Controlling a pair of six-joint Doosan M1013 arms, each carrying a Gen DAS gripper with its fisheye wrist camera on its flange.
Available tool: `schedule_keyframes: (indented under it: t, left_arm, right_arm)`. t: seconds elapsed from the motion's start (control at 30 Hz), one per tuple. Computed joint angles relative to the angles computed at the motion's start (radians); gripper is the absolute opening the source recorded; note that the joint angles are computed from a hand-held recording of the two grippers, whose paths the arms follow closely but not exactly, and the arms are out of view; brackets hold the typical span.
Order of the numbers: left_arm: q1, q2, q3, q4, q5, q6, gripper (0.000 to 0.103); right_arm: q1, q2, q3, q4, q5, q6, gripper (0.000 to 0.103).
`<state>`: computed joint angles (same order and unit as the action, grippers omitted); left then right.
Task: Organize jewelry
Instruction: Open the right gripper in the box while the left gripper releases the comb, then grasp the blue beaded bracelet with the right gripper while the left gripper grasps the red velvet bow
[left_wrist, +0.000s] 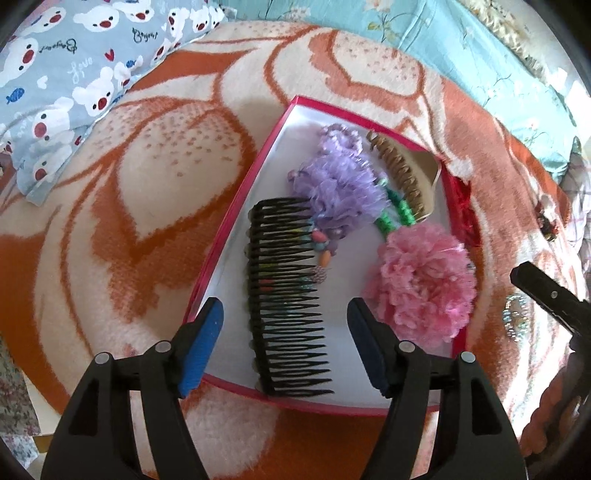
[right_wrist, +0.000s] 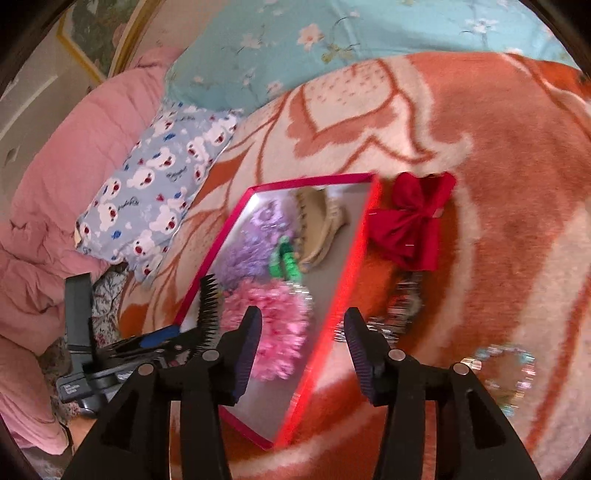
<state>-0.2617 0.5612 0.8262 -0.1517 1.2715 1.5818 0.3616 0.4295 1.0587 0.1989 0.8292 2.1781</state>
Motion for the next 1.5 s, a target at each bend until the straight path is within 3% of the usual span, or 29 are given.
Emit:
schedule_keyframes:
  t: [0.47, 0.8, 0.97, 1.1, 1.3, 1.5]
  left_arm:
    - [-0.016, -0.026, 0.002, -0.078, -0.022, 0.03, 0.069]
    - [-0.054, -0.024, -0.015, -0.129, -0.008, 0.072, 0.069]
    - [-0.081, -0.008, -0.044, -0.143, 0.01, 0.096, 0.069]
    - [-0.105, 0.015, -0.084, -0.141, 0.03, 0.11, 0.069]
    - [-0.136, 0.074, -0.172, -0.151, 0.073, 0.122, 0.069]
    - [-0.184, 0.19, -0.348, -0.09, 0.164, 0.102, 0.069]
  right_arm:
    - [-0.041, -0.129, 0.176, -0.144, -0.028, 0.173, 0.049]
    - [-0.043, -0.157, 0.228, -0.208, 0.012, 0.201, 0.049]
    - [-0.036, -0.125, 0.212, -0.227, 0.086, 0.168, 0.04]
    - [-0.024, -0.112, 0.201, -0.276, 0.107, 0.136, 0.007]
    - [-0.049, -0.152, 0.248, -0.234, 0.026, 0.144, 0.007]
    - [-0.075, -0.191, 0.276, -0.238, -0.031, 0.18, 0.007]
